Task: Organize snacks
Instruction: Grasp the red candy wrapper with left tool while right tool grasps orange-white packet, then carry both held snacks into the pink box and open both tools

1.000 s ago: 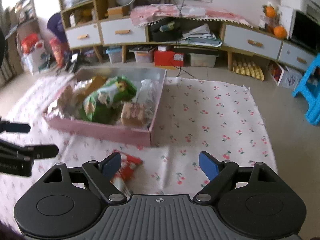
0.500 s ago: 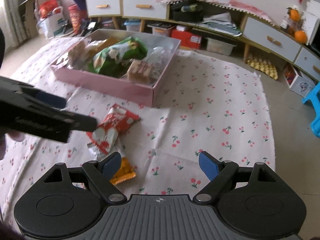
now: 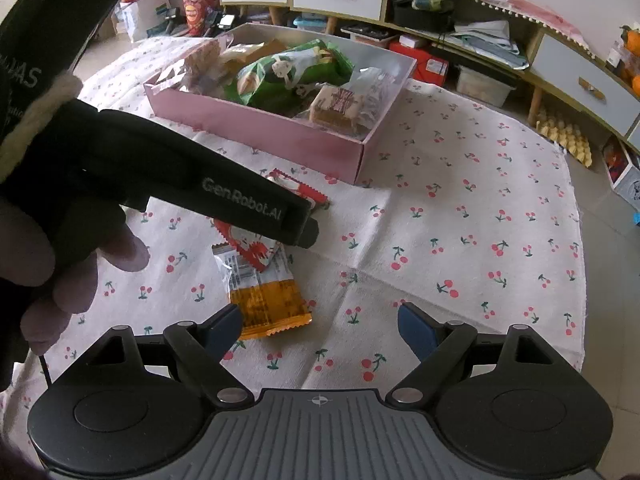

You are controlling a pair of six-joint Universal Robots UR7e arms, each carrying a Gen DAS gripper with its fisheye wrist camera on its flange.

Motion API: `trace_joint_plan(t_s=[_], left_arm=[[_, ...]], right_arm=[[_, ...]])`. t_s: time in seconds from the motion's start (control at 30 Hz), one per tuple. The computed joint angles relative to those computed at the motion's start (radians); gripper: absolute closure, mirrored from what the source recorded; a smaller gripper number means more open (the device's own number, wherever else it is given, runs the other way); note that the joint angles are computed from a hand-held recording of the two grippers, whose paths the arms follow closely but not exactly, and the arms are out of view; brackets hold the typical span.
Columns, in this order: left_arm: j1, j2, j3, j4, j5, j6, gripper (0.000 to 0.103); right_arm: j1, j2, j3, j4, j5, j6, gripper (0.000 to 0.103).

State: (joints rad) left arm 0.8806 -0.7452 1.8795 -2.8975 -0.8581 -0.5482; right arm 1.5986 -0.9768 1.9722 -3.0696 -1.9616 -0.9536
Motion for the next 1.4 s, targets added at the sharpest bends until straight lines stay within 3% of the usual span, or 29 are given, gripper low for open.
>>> trace_joint_plan(t_s=[0.07, 0.37, 0.63, 0.83, 0.97, 1.07, 1.33, 1.4], left_arm=[[-0.004, 0.0, -0.001, 0.019, 0.028, 0.002, 0.066], [0.006, -0.05, 0.033, 0.047, 0.046, -0.033, 0.067], [0.019, -0.115, 0.081, 0.079, 0.043, 0.015, 0.067], [0.036, -0.174, 0.125, 0.08, 0.012, 0.012, 0.067], [0.037, -0.2, 0.143, 0.088, 0.003, 0.028, 0.067], [0.038, -0.22, 0.158, 0.09, -0.006, 0.038, 0.067], [0.046, -0.258, 0.186, 0.106, -0.013, 0.051, 0.067], [0.047, -0.262, 0.189, 0.107, -0.012, 0.051, 0.067]], right_arm=[[0.0, 0.004, -0.002, -0.001, -0.003, -0.001, 0.016], [0.0, 0.036, -0.012, 0.015, 0.006, -0.006, 0.016], [0.005, 0.061, -0.006, -0.009, 0.011, -0.044, 0.015], [0.016, 0.074, -0.024, 0.006, 0.003, -0.043, 0.018], [0.021, 0.078, -0.03, 0.03, 0.011, -0.055, 0.024], [0.025, 0.072, -0.036, 0.073, 0.02, -0.044, 0.039], [0.038, 0.073, -0.037, 0.1, 0.02, -0.037, 0.059], [0.042, 0.077, -0.041, 0.102, 0.018, -0.023, 0.059]])
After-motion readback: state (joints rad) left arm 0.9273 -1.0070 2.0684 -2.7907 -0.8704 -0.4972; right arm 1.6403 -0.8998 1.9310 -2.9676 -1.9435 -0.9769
